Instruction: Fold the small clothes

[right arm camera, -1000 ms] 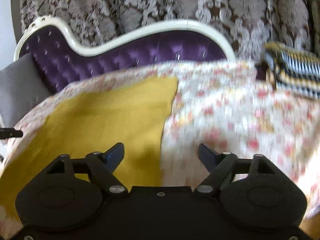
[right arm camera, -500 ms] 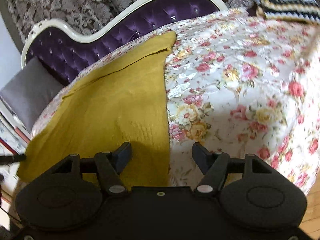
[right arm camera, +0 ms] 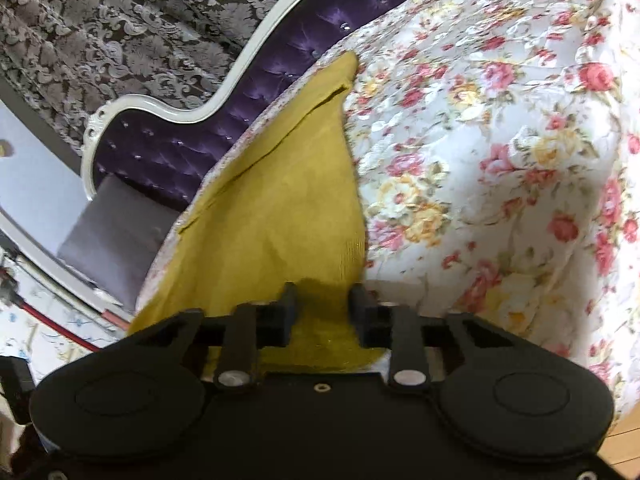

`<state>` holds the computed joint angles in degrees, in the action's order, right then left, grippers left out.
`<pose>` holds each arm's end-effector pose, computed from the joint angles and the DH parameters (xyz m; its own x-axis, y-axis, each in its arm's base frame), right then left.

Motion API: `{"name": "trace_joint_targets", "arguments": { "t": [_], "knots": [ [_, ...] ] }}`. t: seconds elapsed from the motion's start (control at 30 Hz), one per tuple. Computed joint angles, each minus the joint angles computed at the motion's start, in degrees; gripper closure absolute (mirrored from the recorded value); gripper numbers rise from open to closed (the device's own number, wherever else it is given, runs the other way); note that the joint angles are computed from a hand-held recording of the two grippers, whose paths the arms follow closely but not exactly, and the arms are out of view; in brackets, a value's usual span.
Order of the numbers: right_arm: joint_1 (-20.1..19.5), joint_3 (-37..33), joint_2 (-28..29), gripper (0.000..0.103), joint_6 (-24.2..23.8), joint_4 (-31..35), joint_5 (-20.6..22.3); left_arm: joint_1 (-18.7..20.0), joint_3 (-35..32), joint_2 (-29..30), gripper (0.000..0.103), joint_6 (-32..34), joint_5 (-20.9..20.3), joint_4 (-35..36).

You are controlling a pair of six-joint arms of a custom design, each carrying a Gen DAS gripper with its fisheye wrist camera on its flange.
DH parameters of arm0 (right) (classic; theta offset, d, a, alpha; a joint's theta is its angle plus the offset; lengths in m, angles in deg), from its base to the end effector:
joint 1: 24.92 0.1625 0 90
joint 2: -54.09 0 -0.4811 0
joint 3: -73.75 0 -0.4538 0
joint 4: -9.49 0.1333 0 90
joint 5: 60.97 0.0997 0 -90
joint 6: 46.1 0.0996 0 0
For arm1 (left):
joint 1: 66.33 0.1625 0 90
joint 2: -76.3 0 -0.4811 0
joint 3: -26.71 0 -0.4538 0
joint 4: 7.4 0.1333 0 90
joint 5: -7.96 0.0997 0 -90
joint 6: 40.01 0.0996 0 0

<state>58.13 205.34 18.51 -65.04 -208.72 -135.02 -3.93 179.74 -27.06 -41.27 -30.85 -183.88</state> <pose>0.1015 -0.4951 -0.0368 -0.9528 -0.3001 -0.0470 -0.2187 0.7851 -0.5795 0.0480 -0.3634 0.2944 -0.7797 -0.1390 -0.6105 0.3539 0.7066 -0.6127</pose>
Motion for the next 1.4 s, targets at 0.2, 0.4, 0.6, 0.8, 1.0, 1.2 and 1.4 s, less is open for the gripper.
{"name": "trace_joint_targets", "arguments": {
  "t": [0.2, 0.4, 0.6, 0.8, 1.0, 1.2, 1.4],
  "knots": [
    [3.52, -0.28, -0.94, 0.089, -2.82, 0.13, -2.85, 4.54, -1.67, 0.66, 0.088, 2.78, -12.39, -0.72],
    [5.71, -0.60, -2.21, 0.089, -2.57, -0.23, -2.06, 4.10, -1.21, 0.17, 0.091, 1.42, -12.55, -5.87],
    [8.10, -3.96, -2.80, 0.089, -1.72, 1.78, -0.83, 3.94, -4.20, 0.43, 0.091, 3.25, -13.90, -9.09],
    [10.15, -10.90, -1.78, 0.089, -0.44, 5.71, -0.93, 7.06, -10.18, 5.30, 0.091, 8.49, -16.39, -12.99],
    [12.12, -20.76, 1.99, 0.089, 1.05, 9.86, -5.00, 12.84, -17.96, 11.90, 0.091, 11.39, -19.43, -14.68],
    [13.11, -31.19, 6.67, 0.089, 4.97, 16.29, -12.02, 18.31, -26.54, 18.68, 0.091, 12.36, -20.52, -13.51],
    [13.54, -35.02, 9.22, 0.083, 6.19, 16.88, -16.10, 19.10, -29.68, 20.34, 0.087, 15.99, -18.41, -9.49]
  ]
}}
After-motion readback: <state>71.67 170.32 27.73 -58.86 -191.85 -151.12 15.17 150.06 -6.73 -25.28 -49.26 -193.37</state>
